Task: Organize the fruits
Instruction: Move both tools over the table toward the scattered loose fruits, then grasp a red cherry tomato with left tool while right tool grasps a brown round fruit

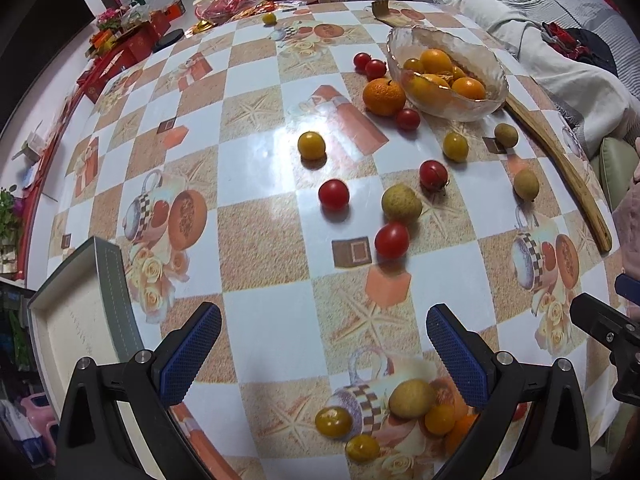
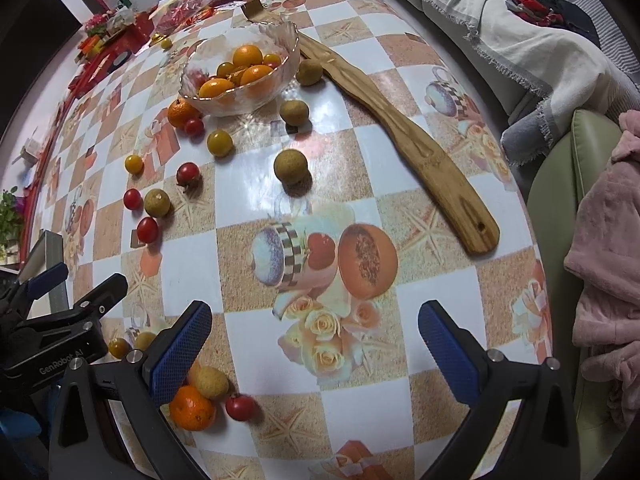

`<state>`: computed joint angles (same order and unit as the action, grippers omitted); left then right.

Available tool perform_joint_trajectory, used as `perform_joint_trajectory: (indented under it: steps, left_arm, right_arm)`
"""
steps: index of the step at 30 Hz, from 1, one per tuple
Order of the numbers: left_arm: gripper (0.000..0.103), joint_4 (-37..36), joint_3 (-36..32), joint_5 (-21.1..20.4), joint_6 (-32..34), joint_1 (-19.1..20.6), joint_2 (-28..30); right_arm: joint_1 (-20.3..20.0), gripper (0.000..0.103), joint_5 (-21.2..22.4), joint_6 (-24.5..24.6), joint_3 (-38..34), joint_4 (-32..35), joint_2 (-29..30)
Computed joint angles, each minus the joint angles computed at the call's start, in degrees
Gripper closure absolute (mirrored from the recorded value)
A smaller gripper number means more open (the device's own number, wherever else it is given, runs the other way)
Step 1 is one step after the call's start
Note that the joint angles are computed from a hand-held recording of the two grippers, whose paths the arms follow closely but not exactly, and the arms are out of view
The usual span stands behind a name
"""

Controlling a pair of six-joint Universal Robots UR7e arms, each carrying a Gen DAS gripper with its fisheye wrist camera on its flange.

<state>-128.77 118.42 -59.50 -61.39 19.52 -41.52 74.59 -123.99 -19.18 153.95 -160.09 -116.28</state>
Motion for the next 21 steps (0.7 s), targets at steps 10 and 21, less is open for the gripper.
perform_joint_trajectory:
  steps: [10,21]
  left_arm:
    - [0.006,-4.15,-3.39,2.03,4.35,1.79,4.7]
    - [0.028,-4.41,-5.99,1.12,4.73,2.75,7.96]
  right_arm:
    - [-1.9,0.007,3.76,-2.55,-5.26,-4.03,8.5]
    - [-1.9,0.028,3.38,-6.23,-8.52,-8.06,18.58]
